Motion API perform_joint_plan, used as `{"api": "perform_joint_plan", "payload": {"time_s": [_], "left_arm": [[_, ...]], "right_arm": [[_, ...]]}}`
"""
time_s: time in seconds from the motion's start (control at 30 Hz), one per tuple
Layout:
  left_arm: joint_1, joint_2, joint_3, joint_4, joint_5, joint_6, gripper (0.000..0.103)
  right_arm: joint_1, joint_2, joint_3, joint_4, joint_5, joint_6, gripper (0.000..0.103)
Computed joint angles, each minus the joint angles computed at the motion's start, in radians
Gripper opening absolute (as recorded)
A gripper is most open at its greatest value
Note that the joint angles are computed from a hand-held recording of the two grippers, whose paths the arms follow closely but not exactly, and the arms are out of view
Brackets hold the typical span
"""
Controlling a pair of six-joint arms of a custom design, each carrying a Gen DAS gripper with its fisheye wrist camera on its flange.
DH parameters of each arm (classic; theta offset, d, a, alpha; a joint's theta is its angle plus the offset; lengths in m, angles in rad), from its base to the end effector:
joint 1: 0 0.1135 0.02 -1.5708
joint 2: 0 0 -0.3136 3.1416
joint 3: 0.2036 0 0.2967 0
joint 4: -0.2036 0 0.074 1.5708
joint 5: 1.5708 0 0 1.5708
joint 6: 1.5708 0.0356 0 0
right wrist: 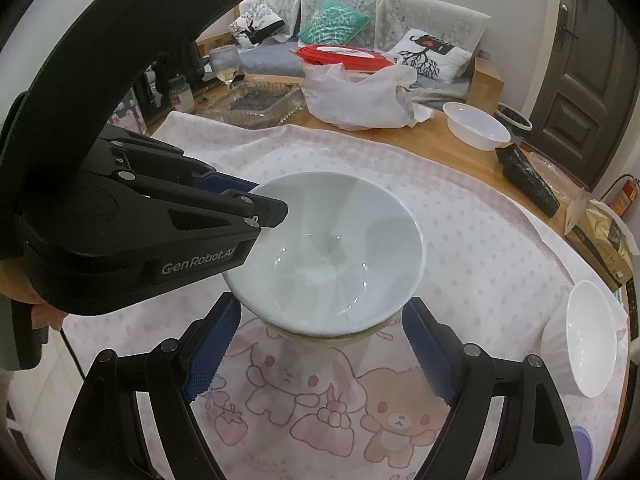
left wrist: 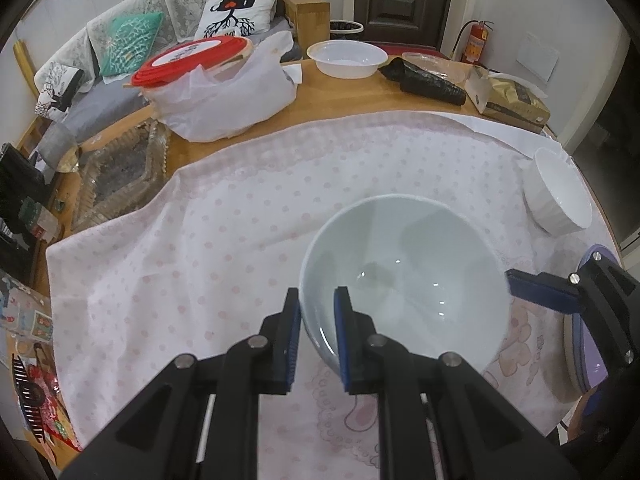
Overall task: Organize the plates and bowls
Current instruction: 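Open both grippers and withdraw them from the nested bowls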
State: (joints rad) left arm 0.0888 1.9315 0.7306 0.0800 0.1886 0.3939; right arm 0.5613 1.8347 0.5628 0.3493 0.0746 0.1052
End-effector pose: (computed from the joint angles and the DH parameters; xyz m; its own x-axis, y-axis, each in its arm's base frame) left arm 0.3383 0.0234 0.0596 -0.8305 0.3045 -0.4664 0.3388 0.9408 0.0110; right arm 0.2645 0.1632 0.0689 -0.7229 -0.3308 -0.6067 -0.4191 0.9079 0.0043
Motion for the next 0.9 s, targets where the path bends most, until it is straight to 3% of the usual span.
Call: {"api": "perform_joint_plan", "payload": {"time_s": [0.03,0.07,0.1,0.27,0.5,0.7,0.9], "left_arm": [[0.001,-0.008,-0.007,0.007,0.01,0.002,0.013],[0.0,-0.017,-0.009,0.004,0.016,0.002,0.013],[-0.003,-0.023,-0.008,-0.004,0.017,0.002,0.013],[-0.018,-0.015,-0.007,-0.002,-0.023,0.012,0.013],[0.0,-0.017,-0.005,0.003,-0.01,0.003,0.015],[0.002,-0.076,-0.014,-0.015,-0.013,-0.019,0.017],[-0.069,-0.198,-0.028,-0.057,-0.013,-0.067,0.024]], "right_arm": [[0.001,-0.005,-0.007,0.014,-0.008,-0.01,0.072],[0.004,-0.015,-0.011,0.019,-0.038,-0.033,0.057],[0.027,-0.024,-0.004,-0.001,-0.03,-0.05,0.056],[0.147,-0.04,0.011,-0.023,0.071,-0.102,0.058],[0.088,-0.067,-0.031,-0.009,0.003,-0.059,0.06],[0.011,-0.142,-0.106,0.037,-0.02,-0.083,0.068],[-0.127,-0.262,-0.196,0.079,-0.084,-0.135,0.082]]}}
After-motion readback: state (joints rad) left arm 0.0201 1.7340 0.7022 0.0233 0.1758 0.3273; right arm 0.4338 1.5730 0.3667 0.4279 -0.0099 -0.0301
